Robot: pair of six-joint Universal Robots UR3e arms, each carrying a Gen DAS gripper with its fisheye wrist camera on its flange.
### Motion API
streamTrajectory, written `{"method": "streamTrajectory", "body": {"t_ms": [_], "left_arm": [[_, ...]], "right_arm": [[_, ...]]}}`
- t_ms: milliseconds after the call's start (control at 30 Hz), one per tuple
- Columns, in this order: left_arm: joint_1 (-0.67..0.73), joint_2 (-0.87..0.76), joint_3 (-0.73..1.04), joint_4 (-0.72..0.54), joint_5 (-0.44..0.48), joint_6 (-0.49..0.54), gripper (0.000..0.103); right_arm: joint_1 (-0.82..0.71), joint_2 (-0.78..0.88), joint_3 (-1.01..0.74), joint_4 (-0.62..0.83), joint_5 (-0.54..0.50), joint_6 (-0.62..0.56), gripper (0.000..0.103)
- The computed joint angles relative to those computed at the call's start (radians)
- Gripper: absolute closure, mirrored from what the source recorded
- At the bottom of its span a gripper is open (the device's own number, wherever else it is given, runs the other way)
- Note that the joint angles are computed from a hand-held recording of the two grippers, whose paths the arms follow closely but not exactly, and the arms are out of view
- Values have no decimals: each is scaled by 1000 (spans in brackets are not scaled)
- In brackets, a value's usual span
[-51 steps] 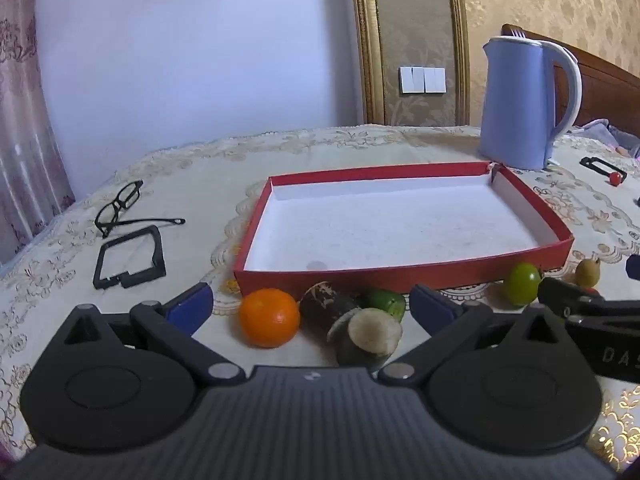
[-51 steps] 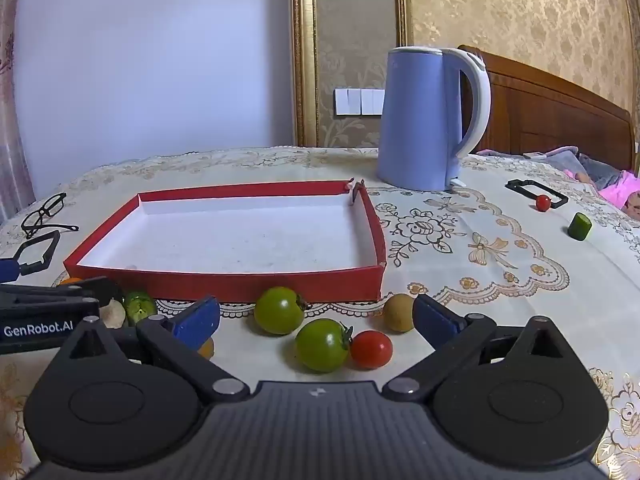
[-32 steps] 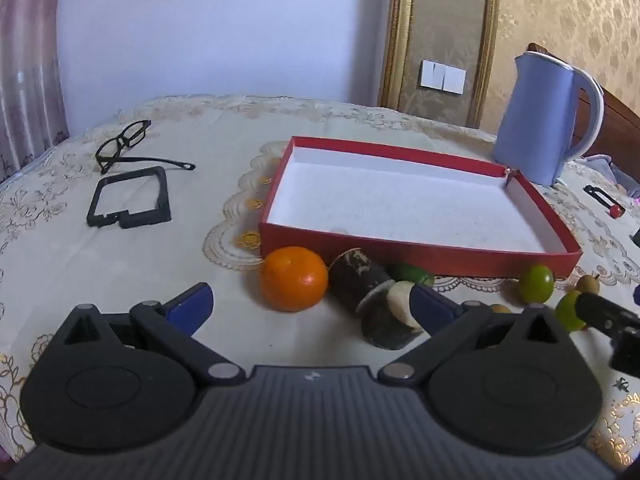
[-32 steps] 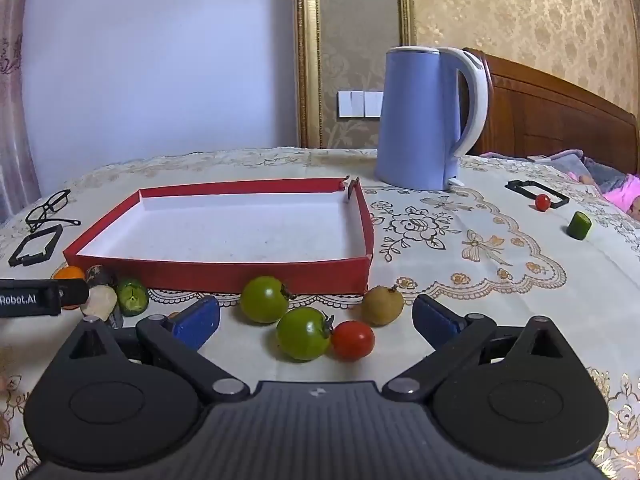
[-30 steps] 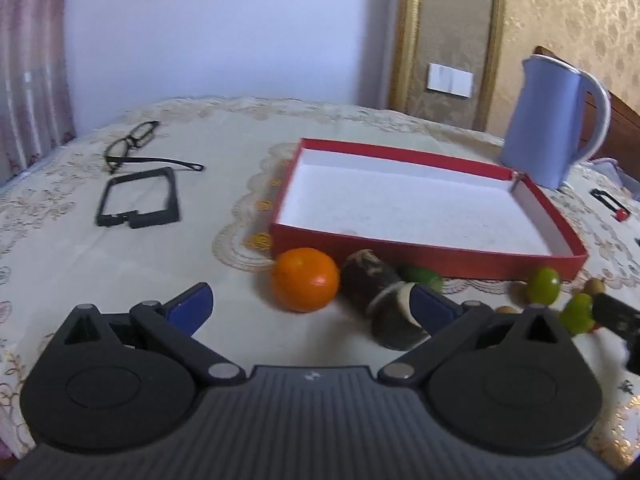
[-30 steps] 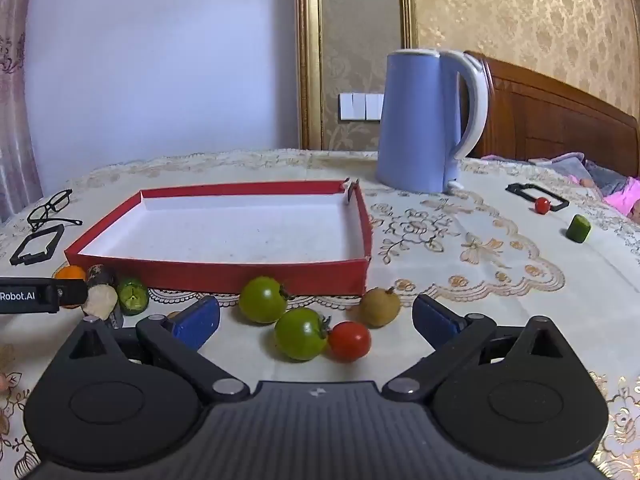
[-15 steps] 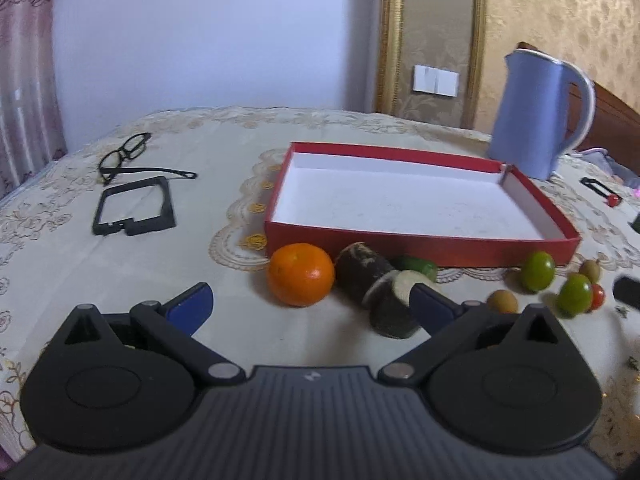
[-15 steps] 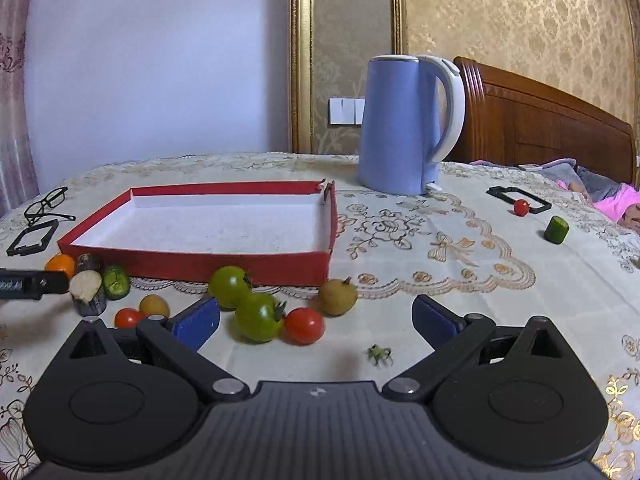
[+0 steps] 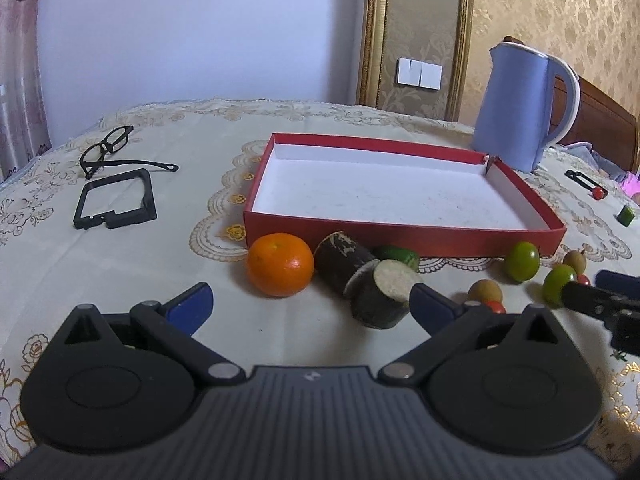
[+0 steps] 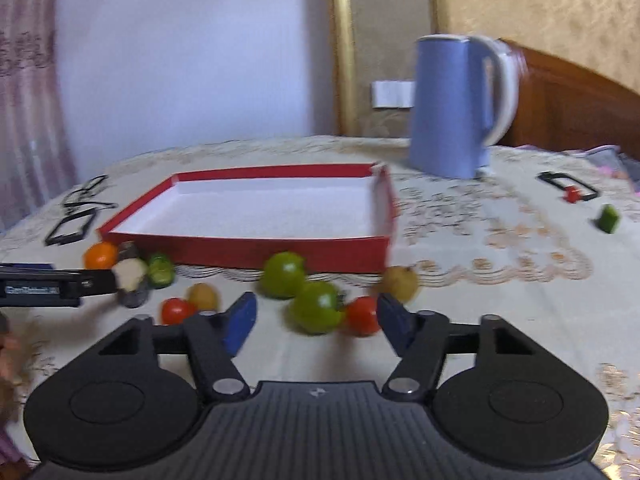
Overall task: Organize fruits
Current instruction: 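Move the right gripper to the large green tomato and close on it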
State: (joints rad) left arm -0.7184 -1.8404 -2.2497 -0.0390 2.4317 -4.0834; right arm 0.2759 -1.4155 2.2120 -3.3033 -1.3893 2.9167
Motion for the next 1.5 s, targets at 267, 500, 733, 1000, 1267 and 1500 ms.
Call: {"method": "streamTrajectory", "body": {"t_ms": [267,500,733,1000,1267,1500], "left_arm": [[-5,-22,4,15,-7,-2,0],[-3,-34,-5,53,-32,4,0],[-25,-37,21,13,-20,-7,0],[-31,-33,43,-23,-18,-6,0],[-31,-30,35,-20,-21,-20,0],[-30,-34,19,19,-27,-10,0]], "right_arm": [[53,78,-79,20,-40,-6,44],[69,104,-95,2,-82,-21,44],[74,109,-91,-26,-113,-12,44],[79,123,-91,-58,-140,-4,33],[78,125,-94,-53,-131,-18,33],[89,136,-111,-36,-141,-34,33]]}}
